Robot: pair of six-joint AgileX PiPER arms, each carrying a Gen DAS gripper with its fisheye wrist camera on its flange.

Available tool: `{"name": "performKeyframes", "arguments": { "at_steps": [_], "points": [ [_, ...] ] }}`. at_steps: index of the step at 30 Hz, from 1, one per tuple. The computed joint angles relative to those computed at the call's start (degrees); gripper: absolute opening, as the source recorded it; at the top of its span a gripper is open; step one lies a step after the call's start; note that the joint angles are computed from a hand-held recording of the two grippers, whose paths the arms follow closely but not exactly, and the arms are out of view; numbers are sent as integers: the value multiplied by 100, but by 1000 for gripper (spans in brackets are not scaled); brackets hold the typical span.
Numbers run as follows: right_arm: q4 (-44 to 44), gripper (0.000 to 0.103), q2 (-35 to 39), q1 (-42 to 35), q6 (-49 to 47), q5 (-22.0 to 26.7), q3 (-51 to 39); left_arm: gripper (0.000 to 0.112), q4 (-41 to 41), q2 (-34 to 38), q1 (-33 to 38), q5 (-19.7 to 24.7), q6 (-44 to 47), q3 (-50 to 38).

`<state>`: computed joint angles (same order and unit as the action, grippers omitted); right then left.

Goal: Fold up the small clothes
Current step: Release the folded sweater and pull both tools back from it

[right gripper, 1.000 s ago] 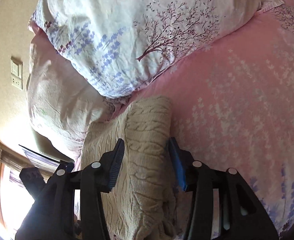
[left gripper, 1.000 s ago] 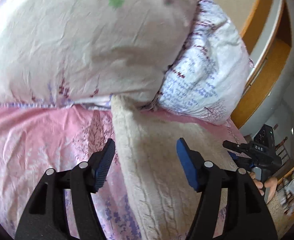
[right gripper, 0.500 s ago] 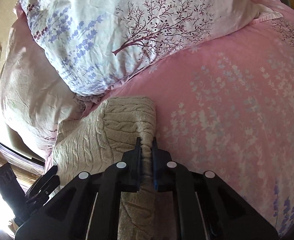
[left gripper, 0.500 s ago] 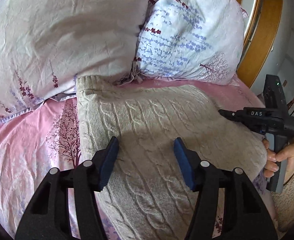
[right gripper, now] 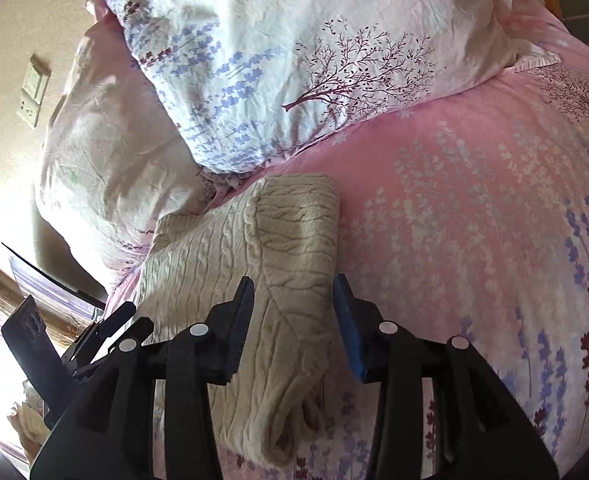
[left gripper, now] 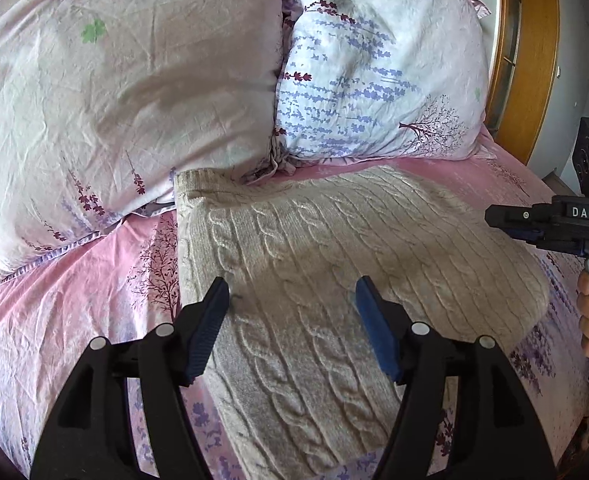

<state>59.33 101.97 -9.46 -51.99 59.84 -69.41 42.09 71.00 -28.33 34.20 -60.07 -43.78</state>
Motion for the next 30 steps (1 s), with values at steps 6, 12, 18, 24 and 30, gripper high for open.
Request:
{"name": "performKeyframes", "arguments": {
  "at_steps": [6,12,18,24,30],
  "points": [
    [-302,42,-251,11,-180,-116,448,70,326,-393,-537,268,-553,381],
    [-342,30,-448,125,-183,-722,855,70,848,-150,-1146,832,-1162,523],
    [-220,33,-585,-51,-358,-747,1011,74,1263,113,-1584,1299,-1664,536],
    [611,35,-1824,-427,-2017,-753,1949,75,552,-1381,-1573,1231,-1855,1162],
    [277,35,-2198,397,-2351,-1510,2406,76,706,-2362,-2543,2327,-3064,1675]
  ]
}}
